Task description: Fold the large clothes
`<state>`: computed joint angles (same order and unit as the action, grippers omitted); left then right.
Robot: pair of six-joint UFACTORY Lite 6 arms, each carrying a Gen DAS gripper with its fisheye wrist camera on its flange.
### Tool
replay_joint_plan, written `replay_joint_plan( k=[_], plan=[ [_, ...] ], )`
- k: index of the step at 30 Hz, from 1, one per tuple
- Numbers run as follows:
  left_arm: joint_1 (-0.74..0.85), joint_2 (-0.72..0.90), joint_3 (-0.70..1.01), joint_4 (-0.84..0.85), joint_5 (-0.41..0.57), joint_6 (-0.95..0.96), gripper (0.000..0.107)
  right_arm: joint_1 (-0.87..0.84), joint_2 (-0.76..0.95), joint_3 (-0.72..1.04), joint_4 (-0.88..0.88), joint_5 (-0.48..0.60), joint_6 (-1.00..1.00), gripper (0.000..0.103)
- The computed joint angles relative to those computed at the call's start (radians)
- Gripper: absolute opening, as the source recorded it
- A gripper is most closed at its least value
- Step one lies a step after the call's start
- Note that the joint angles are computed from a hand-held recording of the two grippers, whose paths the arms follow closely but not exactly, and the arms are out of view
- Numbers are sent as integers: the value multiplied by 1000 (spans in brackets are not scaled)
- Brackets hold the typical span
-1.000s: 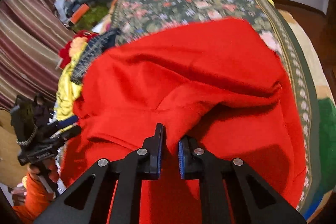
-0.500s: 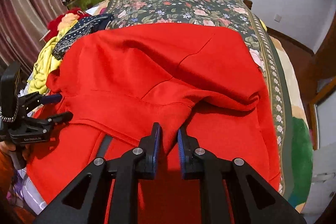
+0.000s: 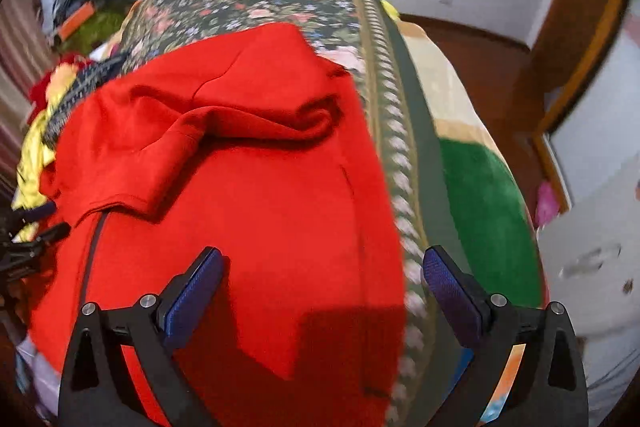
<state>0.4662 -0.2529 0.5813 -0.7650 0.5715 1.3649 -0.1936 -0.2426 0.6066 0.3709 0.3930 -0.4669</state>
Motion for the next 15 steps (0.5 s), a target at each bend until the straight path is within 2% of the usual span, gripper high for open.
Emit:
replay_joint_plan(
  k=[3, 5, 11, 15],
  plan=[
    [75, -83, 4, 13, 23, 27, 74, -98, -72, -34, 141, 89, -176, 100],
    [184, -98, 47, -7, 83, 83, 74, -136, -128, -74, 168, 124, -224, 100],
    [476, 126, 258, 26, 260, 100, 75, -211, -175, -173, 196, 158, -320, 100],
    [592, 248, 298, 106, 339, 51, 75, -317, -179, -212, 332, 221, -470, 100]
  ],
)
